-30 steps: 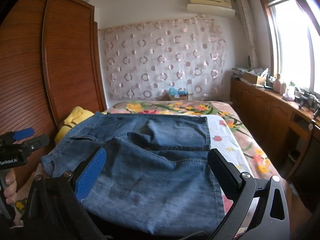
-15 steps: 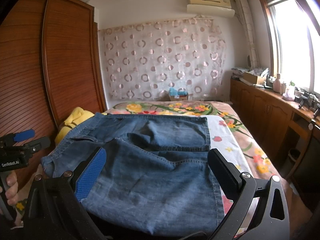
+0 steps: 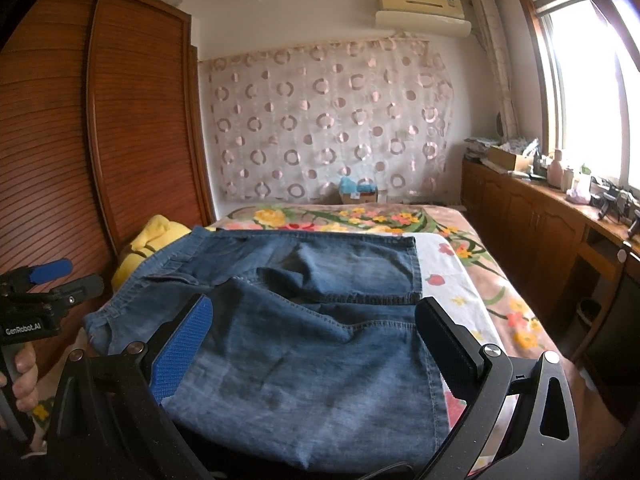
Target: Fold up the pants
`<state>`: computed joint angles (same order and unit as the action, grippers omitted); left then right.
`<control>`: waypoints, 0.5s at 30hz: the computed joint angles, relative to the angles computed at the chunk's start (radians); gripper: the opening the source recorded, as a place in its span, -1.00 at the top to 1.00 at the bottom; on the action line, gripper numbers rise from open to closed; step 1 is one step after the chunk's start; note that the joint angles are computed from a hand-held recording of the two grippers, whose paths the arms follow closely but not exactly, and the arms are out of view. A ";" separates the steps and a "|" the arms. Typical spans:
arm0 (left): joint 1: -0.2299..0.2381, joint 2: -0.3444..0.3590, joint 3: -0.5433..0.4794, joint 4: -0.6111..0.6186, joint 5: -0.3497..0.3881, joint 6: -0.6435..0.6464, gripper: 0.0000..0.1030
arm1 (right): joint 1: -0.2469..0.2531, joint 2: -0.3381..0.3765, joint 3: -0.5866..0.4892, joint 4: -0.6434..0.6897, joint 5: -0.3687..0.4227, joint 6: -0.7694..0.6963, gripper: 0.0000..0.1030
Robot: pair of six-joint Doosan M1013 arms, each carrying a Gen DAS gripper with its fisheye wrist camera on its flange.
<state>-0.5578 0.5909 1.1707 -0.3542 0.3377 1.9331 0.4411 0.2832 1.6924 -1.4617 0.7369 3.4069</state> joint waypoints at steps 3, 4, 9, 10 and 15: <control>0.000 0.000 0.000 0.002 0.000 -0.001 -0.79 | 0.000 0.000 0.000 -0.001 0.000 0.001 -1.00; 0.000 0.000 0.000 0.002 0.000 -0.001 -0.79 | 0.000 0.000 0.001 -0.002 -0.001 0.002 -1.00; 0.000 0.000 0.000 0.002 0.000 -0.001 -0.79 | -0.004 -0.008 0.012 -0.006 -0.004 0.006 -1.00; 0.000 0.000 0.000 0.003 0.001 -0.002 -0.79 | -0.004 -0.008 0.012 -0.006 -0.004 0.005 -1.00; 0.000 0.000 0.000 0.000 -0.001 0.001 -0.79 | -0.001 -0.004 0.003 0.002 0.001 -0.002 -1.00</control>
